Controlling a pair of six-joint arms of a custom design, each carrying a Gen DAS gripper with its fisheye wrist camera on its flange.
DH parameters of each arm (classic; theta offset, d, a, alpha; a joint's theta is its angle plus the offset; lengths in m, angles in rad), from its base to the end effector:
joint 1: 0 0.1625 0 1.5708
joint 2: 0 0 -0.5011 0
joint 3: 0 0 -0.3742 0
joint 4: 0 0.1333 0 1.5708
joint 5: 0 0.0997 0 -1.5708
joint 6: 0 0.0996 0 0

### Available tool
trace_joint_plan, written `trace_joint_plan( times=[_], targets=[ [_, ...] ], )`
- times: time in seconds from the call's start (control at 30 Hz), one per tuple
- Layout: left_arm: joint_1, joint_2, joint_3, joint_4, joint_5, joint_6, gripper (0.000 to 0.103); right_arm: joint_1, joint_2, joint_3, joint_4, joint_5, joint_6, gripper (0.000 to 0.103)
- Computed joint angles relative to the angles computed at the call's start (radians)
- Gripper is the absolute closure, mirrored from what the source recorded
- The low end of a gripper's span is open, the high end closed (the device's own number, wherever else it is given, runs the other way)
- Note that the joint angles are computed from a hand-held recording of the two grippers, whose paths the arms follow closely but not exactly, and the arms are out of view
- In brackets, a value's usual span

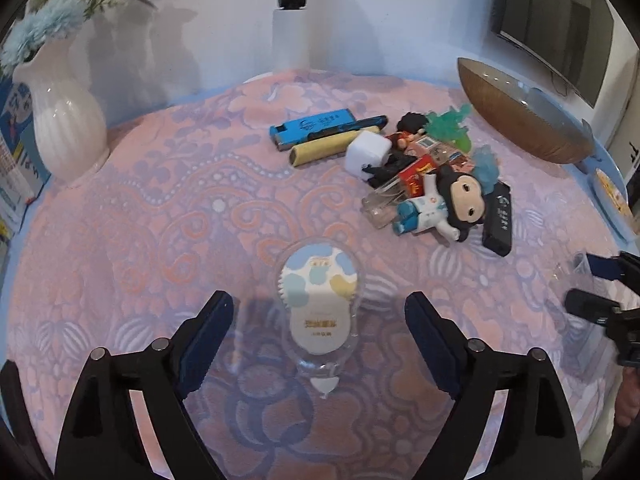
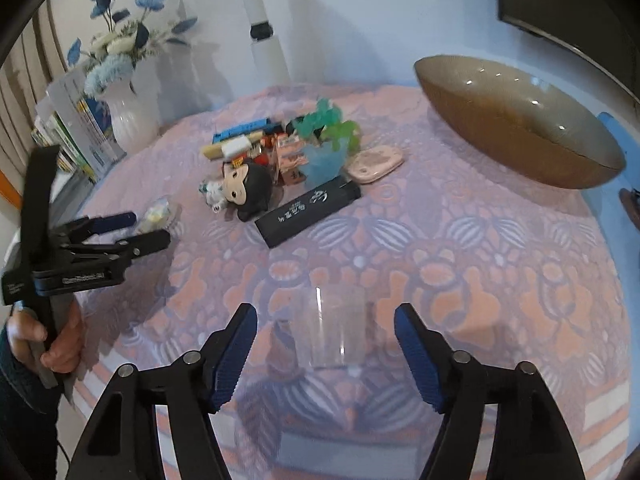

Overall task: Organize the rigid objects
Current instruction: 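Carry tape dispenser and measuring cup into the brown bowl and open both tools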

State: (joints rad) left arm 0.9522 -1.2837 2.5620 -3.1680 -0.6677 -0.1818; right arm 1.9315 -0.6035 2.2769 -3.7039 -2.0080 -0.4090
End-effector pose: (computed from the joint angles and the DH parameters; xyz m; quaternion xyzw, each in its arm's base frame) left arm -0.0386 -0.4190 0.2575 0.1248 0.8823 -0.2994 0.3411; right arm 0.2630 -0.4391 0.0380 0.3111 -0.8996 0.2172 0.2165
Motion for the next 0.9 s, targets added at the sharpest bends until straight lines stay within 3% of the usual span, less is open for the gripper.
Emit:
trace_joint_plan(
  times=[0.03,0.07,0.2,0.33,0.5,0.63,0.7,0.77,0.9],
  targets=[
    [-0.001,0.004,-0.003,0.011,0.006,-0.005,0.048,0.007,0.013,-0.009,0.000,-0.023,-0.009,0.065],
    [0.002,0.003,-0.008,0.032,0.007,-0.013,0.058,0.011,0.023,-0.013,-0.005,-0.037,-0.018,0.065],
    [-0.046,0.001,0.016,-0.006,0.036,0.000,0.059,0.009,0.028,0.015,-0.087,-0.001,-0.057,0.065],
    [-0.135,-0.027,0.021,-0.150,-0.005,0.063,0.059,0.003,-0.050,0.048,-0.141,0.057,-0.067,0.065],
    [-0.193,0.035,-0.134,-0.193,-0.077,0.155,0.059,-0.005,-0.186,0.008,-0.162,0.070,-0.050,0.065],
    [-0.179,0.146,-0.291,-0.174,-0.171,0.178,0.059,-0.053,-0.276,-0.053,-0.094,0.095,0.076,0.065],
    [-0.148,0.225,-0.383,-0.115,-0.217,0.164,0.059,-0.109,-0.310,-0.101,0.036,0.152,0.187,0.065],
    [-0.116,0.286,-0.444,-0.074,-0.248,0.144,0.059,-0.146,-0.317,-0.132,0.107,0.177,0.223,0.065],
    [-0.090,0.379,-0.505,-0.065,-0.261,0.131,0.059,-0.165,-0.295,-0.180,0.142,0.129,0.219,0.065]
  ],
)
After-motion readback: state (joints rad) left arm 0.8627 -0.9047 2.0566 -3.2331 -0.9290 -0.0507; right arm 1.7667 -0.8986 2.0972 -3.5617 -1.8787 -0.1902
